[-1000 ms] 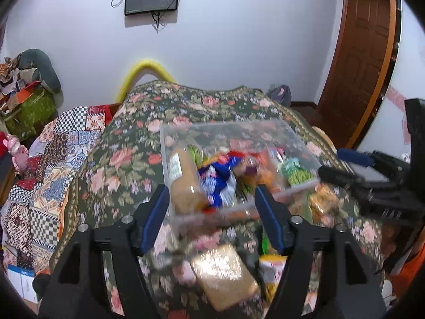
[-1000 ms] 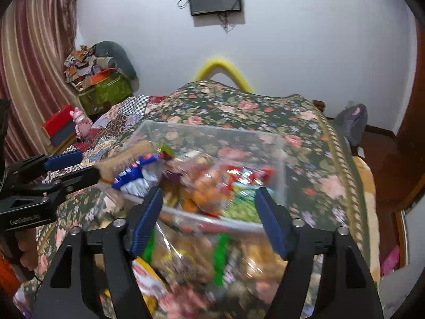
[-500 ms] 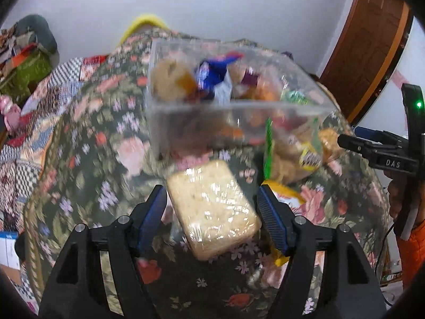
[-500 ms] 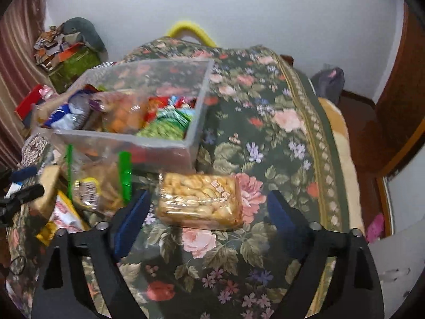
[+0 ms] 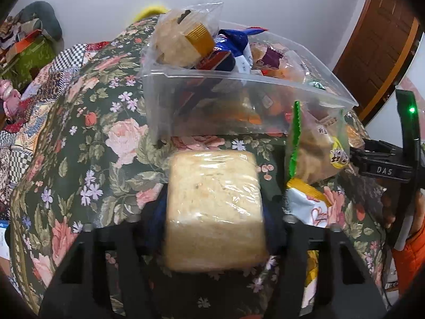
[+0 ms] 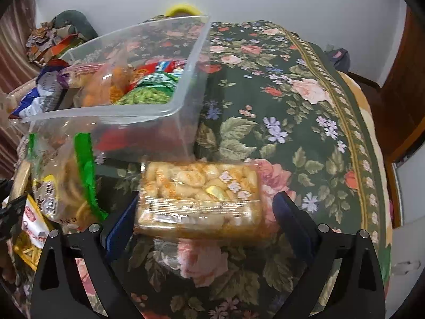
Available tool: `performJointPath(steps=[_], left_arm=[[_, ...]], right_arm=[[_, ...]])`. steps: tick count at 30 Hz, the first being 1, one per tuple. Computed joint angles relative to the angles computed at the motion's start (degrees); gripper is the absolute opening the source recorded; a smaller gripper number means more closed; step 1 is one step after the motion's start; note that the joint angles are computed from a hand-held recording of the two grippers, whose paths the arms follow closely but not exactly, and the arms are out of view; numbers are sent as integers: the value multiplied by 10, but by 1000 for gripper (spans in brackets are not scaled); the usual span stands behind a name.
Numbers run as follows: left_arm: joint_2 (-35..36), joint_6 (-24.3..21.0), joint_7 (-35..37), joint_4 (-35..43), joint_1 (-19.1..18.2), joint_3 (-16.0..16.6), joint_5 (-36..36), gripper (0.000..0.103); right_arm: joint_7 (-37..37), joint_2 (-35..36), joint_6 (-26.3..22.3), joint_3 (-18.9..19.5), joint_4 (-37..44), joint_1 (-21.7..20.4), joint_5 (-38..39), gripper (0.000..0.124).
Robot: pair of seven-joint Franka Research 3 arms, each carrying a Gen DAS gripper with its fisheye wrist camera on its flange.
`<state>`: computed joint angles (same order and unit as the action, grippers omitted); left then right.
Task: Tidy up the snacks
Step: 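Grasp wrapped bread loaf with left tool while right tool grasps clear puffed-cracker bag, then carry bread loaf into box with left tool while right tool drops cracker bag in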
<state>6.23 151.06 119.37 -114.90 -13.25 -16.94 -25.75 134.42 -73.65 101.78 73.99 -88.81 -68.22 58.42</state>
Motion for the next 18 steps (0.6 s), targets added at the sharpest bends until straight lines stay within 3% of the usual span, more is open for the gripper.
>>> performJointPath(steps=[1, 2, 9, 18], left_arm=[[-3, 4, 6, -3, 1, -1, -7, 56], [-6, 5, 12, -7, 2, -2, -16, 56], [-42, 15, 55, -30, -3, 6, -52, 56], [-72, -20, 79, 0, -22, 27, -106, 56]], right_arm=[[-1, -2, 4, -1, -1, 2, 1, 77], [-3, -2, 5, -2, 1, 2, 0, 74], [20, -6, 0, -14, -3, 23, -12, 73], [36, -3, -9, -55, 22, 37, -70, 73]])
